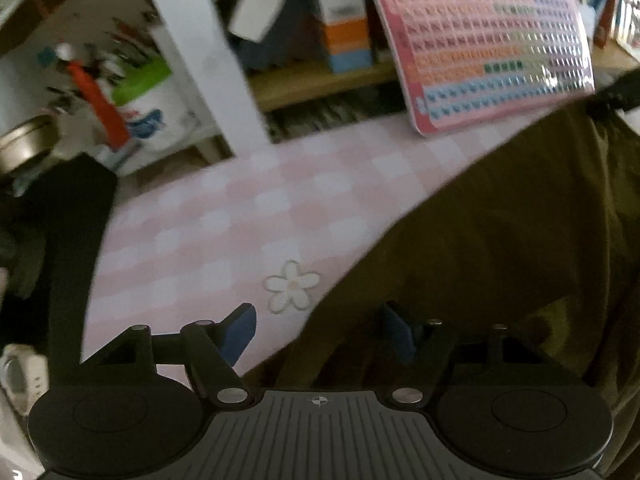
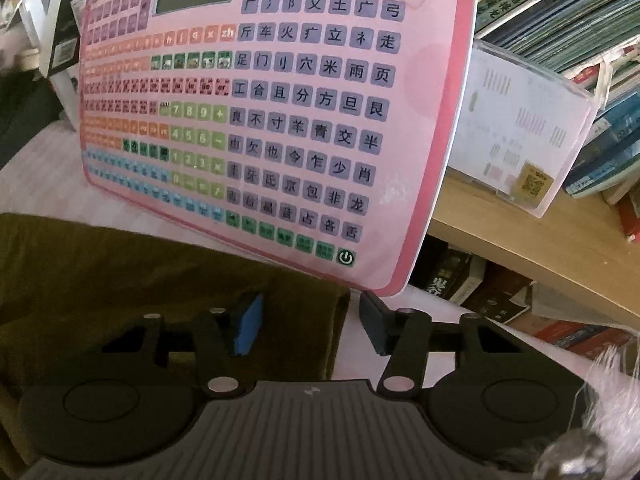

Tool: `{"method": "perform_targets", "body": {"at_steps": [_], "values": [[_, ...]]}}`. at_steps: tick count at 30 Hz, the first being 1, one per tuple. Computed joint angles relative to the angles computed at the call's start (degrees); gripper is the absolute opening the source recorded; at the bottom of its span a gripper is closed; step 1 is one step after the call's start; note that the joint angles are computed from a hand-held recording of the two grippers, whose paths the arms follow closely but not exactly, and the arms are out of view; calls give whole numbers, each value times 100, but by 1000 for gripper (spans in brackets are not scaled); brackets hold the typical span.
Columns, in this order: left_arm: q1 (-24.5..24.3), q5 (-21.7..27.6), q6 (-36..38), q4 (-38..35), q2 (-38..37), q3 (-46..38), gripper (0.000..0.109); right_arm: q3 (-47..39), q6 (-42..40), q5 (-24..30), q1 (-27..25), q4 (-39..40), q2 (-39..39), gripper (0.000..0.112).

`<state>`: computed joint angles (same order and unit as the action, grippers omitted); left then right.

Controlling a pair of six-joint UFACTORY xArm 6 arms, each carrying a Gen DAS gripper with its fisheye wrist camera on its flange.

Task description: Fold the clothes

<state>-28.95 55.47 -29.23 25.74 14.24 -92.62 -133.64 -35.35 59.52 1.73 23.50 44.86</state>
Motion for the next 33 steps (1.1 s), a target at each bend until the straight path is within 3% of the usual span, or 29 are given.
{"method": "perform_targets", "body": {"at_steps": [2,5,6,7,9,13,17,22,26,28,30,31,33], "values": [[47,-201,51,-136,9,72,56,21,27,-27,-5,43,-13,32],[142,-423,406,-709,-37,139,27,-301,107,265,-64,147,139,13],[135,-367,564,-824,-25,92,11,-340,157,354,-92,191,149,10],[106,-248,672,-831,-5,16,7,-138,132,265,-123,293,3,9],[52,-301,646,-597,-125,78,6,315,62,26,-183,517,-318,7],[-16,-698,-92,-29,-486,312,6,1099,-410,-488,-267,952,-952,6],[-262,-422,-471,609,-555,156,6,1809,-992,-1073,-291,1482,-1565,6],[-615,-490,-1229,1531,-1205,630,6,2908,-1813,-1560,-429,2700,-2591,6],[-1070,-481,-1542,2101,-1943,1276,6,4454,-2516,-1084,-909,3720,-4068,6],[-1340,-540,-1781,2222,-2412,1820,6,5308,-2695,-642,-1290,3786,-4902,6],[-1623,-505,-2106,2232,-2833,2354,7,6237,-2540,-250,-1635,3483,-5762,6],[-1737,-445,-2260,2075,-2977,2571,13,6647,-2456,-12,-1837,3315,-6172,6],[-1911,-325,-2446,1539,-3209,2952,13,7553,-1823,171,-2057,2583,-7007,6]]}}
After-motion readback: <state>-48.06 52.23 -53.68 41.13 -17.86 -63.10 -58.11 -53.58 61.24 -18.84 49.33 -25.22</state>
